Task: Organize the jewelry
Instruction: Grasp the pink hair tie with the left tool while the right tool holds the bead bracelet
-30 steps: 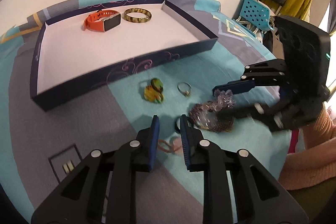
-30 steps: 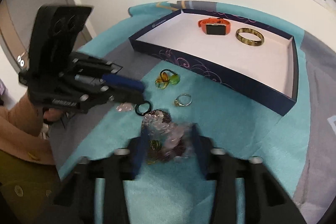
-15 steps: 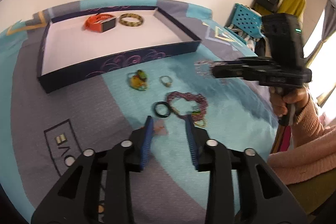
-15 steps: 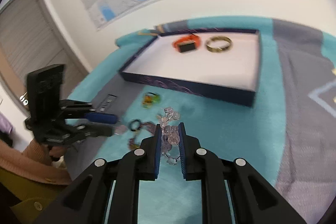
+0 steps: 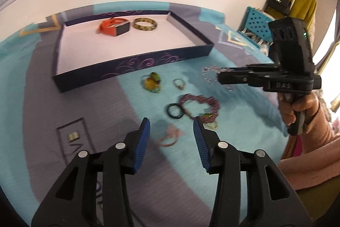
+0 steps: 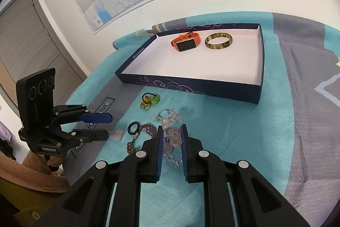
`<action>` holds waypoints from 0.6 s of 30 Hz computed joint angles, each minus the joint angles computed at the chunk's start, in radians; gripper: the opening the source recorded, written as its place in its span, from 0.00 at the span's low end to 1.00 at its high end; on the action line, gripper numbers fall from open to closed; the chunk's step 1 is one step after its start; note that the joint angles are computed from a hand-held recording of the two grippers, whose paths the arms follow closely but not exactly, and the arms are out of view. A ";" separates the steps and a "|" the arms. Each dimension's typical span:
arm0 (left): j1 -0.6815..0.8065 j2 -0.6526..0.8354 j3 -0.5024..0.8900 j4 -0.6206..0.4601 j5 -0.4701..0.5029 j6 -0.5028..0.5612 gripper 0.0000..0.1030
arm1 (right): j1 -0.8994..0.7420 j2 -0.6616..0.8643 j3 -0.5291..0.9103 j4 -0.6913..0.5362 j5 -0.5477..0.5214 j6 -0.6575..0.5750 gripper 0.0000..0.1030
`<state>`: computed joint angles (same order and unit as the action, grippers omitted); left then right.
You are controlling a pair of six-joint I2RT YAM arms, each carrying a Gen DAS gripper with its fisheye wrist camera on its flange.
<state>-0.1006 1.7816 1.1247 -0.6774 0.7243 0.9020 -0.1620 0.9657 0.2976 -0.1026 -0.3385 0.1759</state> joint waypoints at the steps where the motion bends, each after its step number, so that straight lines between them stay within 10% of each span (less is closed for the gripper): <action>1: 0.001 0.000 -0.003 -0.001 -0.006 0.007 0.45 | -0.001 0.008 -0.003 0.009 -0.008 0.003 0.13; 18: -0.043 -0.061 -0.118 0.152 -0.114 -0.073 0.16 | 0.024 0.017 -0.013 0.060 -0.002 0.051 0.13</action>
